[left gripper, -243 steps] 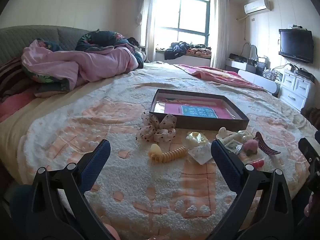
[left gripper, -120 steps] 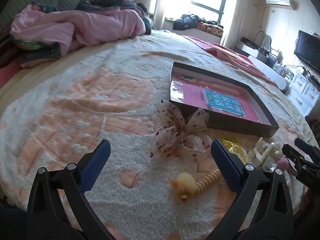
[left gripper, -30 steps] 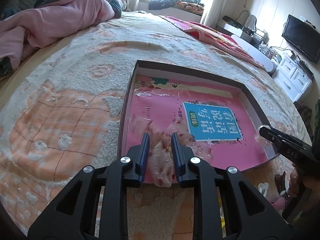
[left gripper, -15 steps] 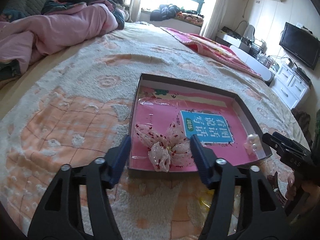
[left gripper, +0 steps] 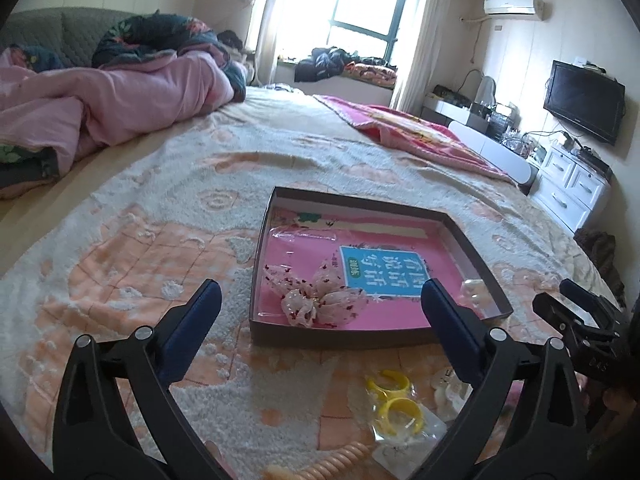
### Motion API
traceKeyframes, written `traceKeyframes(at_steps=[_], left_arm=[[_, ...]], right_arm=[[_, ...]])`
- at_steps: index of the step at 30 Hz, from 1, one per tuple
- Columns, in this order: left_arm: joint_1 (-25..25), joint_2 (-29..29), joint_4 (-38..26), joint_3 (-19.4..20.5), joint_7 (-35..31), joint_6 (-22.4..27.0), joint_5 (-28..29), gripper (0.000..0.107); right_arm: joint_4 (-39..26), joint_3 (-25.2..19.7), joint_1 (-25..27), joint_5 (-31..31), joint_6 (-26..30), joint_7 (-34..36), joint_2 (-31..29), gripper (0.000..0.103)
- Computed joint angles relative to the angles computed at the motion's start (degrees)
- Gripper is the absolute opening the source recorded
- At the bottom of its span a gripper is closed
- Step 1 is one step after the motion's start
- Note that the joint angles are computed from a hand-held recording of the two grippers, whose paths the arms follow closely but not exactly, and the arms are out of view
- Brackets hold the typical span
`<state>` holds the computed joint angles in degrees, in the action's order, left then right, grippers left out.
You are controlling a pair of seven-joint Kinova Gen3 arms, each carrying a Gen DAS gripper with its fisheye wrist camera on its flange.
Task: Organize jewelry
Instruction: 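Open both tools to release the bow and bead container, then withdraw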
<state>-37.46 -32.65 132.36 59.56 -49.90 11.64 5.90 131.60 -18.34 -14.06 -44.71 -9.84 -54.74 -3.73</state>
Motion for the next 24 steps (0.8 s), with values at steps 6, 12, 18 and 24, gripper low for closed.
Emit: traceKeyframes(at_steps=[6,12,18,24], left_arm=[[1.0,-3.1,0.1,0.5,-0.1,1.2,0.3,0.092],[2.8,-5.8,0.8,0.1,-0.3,1.8,1.5,0.092],[3.5,-8.0,1.1,0.1,-0.5,2.3,2.5,0.092],[4.7,-9.0,1.6,0.2,-0.8,2.0,3.4,0.092]], right_arm=[[3.7,0.7,-1.1,7.0,-1.4,-8.6,-3.2,0.096],[6.4,-2.7,2.0,11.1,-1.7,-13.3,-5.9,0.096],[9.0,-5.6,3.7,14.5,-3.0,-17.0,-8.3,0.096],[11.5,-7.2,4.4,19.2,-3.7,-21.9,-11.0,0.096]])
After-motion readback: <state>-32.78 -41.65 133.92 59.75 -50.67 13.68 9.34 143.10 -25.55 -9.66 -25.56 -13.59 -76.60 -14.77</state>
